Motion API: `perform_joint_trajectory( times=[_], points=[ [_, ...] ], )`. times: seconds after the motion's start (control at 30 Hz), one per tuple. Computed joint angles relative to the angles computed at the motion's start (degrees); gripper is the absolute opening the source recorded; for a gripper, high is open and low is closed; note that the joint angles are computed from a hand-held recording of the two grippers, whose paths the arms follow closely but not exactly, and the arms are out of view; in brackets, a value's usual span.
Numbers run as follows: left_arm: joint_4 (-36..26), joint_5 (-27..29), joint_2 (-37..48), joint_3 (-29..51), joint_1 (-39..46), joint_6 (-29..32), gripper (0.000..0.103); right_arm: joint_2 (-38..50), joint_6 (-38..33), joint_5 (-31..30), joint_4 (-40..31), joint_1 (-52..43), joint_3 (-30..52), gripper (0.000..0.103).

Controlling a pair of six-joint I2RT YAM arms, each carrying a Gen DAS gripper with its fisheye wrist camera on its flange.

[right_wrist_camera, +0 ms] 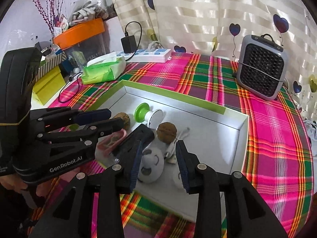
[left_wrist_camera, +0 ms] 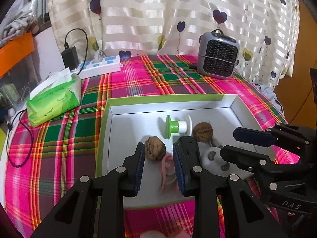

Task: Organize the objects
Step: 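Lower both walnuts into the box and open both grippers, then withdraw both grippers from the box toward the pink clip on the table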

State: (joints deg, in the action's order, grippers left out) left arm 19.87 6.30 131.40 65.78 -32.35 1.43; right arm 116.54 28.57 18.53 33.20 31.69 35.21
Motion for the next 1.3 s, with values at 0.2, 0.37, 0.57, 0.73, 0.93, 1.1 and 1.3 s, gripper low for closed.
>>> perform_joint_trajectory(
  times=[0.2, 0.37, 0.57, 0.73, 0.93, 1.1, 1.3],
  points=[
    [4.3, 0.1, -4.6, -7.2, 0.0, -0.4, 0.027, -1.9, 2.3, 2.4, 2.0, 3.8, -3.1, 0.036],
    [7.1, 0.4, -7.8, -12.1, -0.1, -0.9, 0.027, -2.8, 4.1, 3.9, 2.8, 6.7, -4.7, 0.036],
    [9.6, 0.2, -10.6, -17.0, -0.4, -1.3, 0.027, -4.3, 6.5, 6.1, 3.1, 10.1, -6.7, 0.036],
    [12.0, 0.6, -12.7, -20.7, -0.4, -1.5, 0.027, -4.8, 7.9, 7.6, 3.3, 12.4, -7.6, 0.037],
    [13.9, 1.2, -13.9, -23.5, 0.1, -1.4, 0.027, -4.5, 8.5, 8.2, 3.7, 14.4, -7.8, 0.037],
    [15.0, 1.3, -14.1, -25.1, 0.3, -1.6, 0.027, -3.8, 8.8, 8.3, 4.1, 15.6, -7.5, 0.037],
    [16.5, 1.6, -14.1, -26.6, 0.7, -1.9, 0.027, -3.2, 9.3, 8.5, 4.6, 16.7, -7.4, 0.037]
  ],
)
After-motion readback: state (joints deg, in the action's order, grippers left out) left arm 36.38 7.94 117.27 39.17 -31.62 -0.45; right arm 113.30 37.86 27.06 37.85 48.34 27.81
